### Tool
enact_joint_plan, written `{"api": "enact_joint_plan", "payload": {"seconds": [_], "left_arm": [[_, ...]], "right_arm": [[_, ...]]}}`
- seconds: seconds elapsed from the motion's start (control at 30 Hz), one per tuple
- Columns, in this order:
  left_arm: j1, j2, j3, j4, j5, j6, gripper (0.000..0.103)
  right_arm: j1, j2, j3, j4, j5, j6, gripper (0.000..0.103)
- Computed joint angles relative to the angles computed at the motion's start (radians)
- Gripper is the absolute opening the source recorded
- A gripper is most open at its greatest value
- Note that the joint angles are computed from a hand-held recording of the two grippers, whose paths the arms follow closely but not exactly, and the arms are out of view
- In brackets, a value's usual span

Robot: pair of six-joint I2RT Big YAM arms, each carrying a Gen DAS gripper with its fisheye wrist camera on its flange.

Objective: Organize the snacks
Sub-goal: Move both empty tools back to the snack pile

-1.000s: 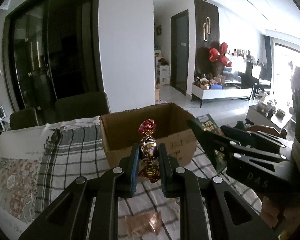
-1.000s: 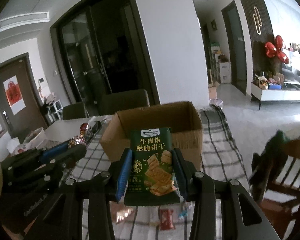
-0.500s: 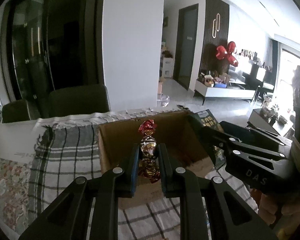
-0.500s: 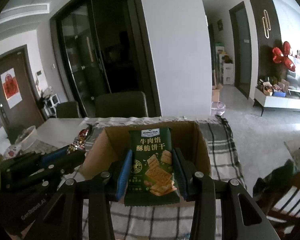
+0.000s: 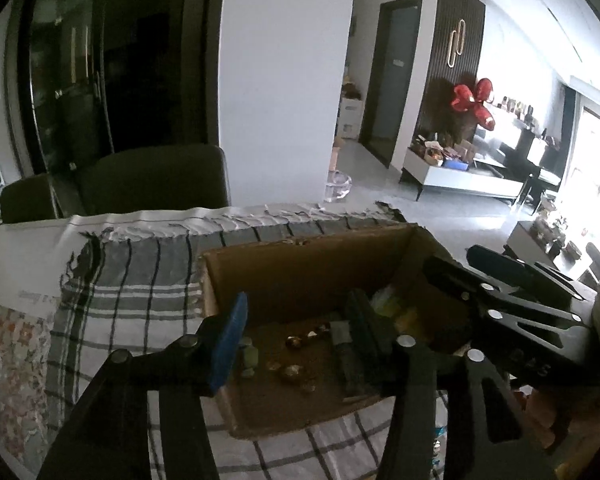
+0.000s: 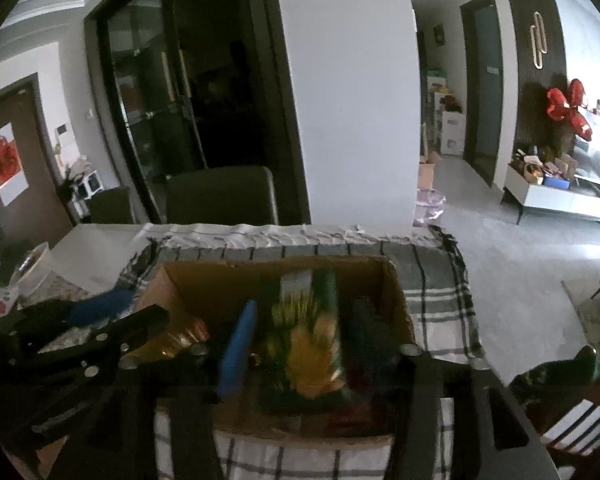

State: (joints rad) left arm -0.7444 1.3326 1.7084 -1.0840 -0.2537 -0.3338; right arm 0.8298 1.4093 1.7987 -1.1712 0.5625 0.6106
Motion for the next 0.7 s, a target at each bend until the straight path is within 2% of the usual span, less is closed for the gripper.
{"api": "enact_joint_plan", "payload": {"seconds": [0.17, 0.4, 0.53, 0.7], "left_arm": [[-0.032, -0.050, -0.038, 0.004, -0.057, -0.001, 0.063], [-0.106, -0.143, -0.093, 0.006, -0.153, 0.020, 0.064], [-0.161, -0.196, -0.132, -0.002, -0.209, 0.006, 0.064], [-0.220, -0.244, -0.175, -0.031, -0.241, -0.035, 0.064]], "right_arm": [[0.043, -0.030, -0.028, -0.003, 0.062, 0.010, 0.057], [0.135, -0.075, -0.057, -0.015, 0.139, 0.049, 0.057], [0.187, -0.094, -0.064, -0.026, 0.177, 0.067, 0.057], [0.270, -0.112, -0.079, -0.065, 0.256, 0.115, 0.057]]}}
